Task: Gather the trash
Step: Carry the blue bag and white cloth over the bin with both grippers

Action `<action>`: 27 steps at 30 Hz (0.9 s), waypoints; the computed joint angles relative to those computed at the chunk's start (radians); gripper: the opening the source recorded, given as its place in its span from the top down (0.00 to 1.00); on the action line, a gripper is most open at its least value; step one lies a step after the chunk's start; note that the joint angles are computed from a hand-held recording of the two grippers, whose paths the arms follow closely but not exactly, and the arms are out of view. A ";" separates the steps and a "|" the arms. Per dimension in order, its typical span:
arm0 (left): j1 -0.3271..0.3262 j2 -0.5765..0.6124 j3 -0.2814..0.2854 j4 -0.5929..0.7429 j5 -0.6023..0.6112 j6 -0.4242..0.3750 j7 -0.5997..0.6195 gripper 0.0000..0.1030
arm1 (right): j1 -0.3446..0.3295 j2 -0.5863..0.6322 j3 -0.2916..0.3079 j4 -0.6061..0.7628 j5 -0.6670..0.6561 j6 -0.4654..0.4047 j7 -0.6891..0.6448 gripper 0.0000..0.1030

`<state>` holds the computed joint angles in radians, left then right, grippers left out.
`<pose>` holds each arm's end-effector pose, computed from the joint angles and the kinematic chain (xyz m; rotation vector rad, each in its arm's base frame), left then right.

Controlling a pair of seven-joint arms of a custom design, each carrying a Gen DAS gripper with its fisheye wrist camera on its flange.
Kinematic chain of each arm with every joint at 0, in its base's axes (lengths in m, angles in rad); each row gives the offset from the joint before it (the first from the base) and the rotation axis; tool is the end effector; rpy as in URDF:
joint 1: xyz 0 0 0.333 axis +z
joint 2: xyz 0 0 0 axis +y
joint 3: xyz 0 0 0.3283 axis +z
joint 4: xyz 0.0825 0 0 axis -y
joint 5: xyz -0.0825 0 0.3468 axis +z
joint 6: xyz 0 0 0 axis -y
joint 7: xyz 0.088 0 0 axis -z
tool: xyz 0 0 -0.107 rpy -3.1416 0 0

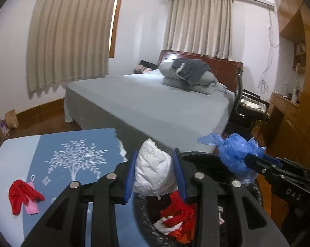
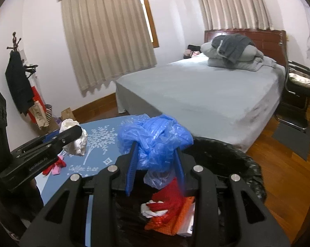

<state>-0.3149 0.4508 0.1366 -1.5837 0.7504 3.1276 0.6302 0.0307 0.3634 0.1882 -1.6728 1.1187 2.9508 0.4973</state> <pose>0.6628 -0.2001 0.5181 -1.5600 1.6110 -1.0967 0.6619 0.0667 0.4994 -1.6751 1.3303 -0.5450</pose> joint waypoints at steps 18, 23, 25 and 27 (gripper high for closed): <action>0.024 0.086 -0.148 0.104 -0.158 -0.030 0.228 0.66 | -0.028 -0.049 -0.036 -0.089 0.052 0.054 -0.020 0.69; 0.039 0.121 -0.196 0.140 -0.218 -0.051 0.311 0.66 | -0.035 -0.039 -0.047 -0.090 0.027 0.059 0.008 0.69; 0.059 0.141 -0.233 0.159 -0.252 -0.066 0.358 0.66 | -0.036 -0.031 -0.052 -0.090 0.007 0.061 0.031 0.69; 0.070 0.164 -0.259 0.182 -0.284 -0.083 0.400 0.66 | -0.040 -0.021 -0.052 -0.092 -0.013 0.066 0.050 0.69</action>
